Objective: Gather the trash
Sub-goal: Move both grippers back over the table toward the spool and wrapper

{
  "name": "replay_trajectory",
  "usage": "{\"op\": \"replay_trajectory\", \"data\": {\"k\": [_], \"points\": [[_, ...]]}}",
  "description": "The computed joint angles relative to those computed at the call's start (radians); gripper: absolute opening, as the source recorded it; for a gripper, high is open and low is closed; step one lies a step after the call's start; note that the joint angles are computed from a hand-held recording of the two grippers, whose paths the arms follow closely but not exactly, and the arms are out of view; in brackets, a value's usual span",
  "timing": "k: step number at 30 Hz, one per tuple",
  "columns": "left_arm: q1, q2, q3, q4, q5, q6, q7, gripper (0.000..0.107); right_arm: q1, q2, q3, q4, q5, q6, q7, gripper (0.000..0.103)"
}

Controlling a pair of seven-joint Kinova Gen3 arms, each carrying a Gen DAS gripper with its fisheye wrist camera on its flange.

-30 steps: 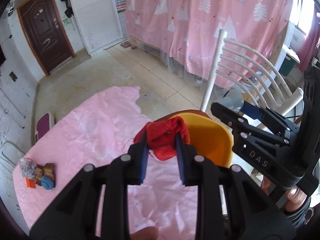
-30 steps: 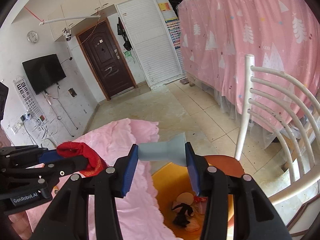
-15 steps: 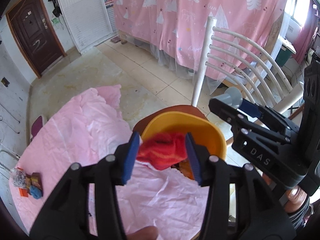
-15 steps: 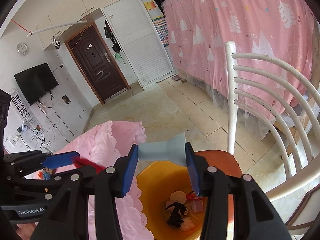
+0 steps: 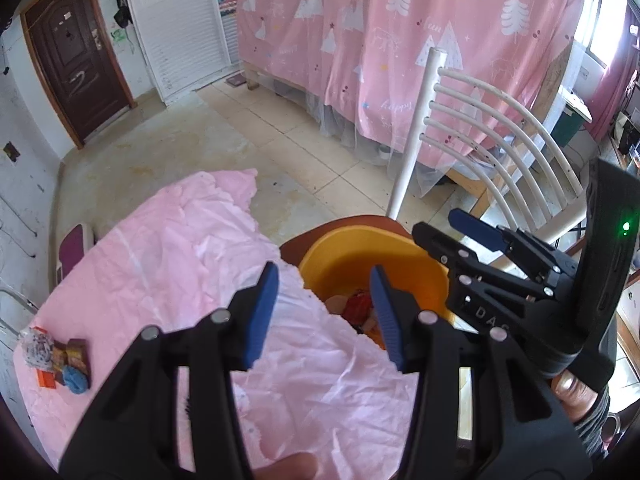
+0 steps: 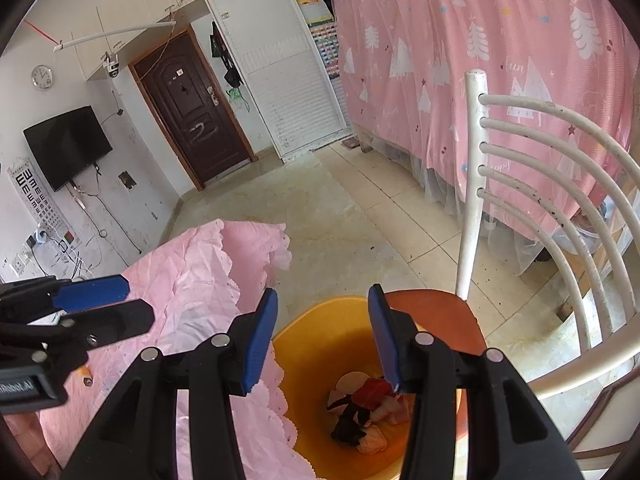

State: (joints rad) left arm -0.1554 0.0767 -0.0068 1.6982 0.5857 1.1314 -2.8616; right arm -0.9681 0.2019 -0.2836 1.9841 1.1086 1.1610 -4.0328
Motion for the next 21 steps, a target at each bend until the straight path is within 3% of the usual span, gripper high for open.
{"op": "replay_trajectory", "data": {"k": [10, 21], "points": [[-0.085, 0.038, -0.031, -0.069, 0.052, 0.082, -0.037, 0.047, -0.004, 0.053, 0.024, -0.118, -0.013, -0.006, 0.134, 0.037], [-0.24, 0.137, -0.049, -0.214, 0.119, 0.176, -0.051, 0.053, -0.037, 0.184, 0.105, -0.391, -0.05, -0.039, 0.426, 0.037]]}}
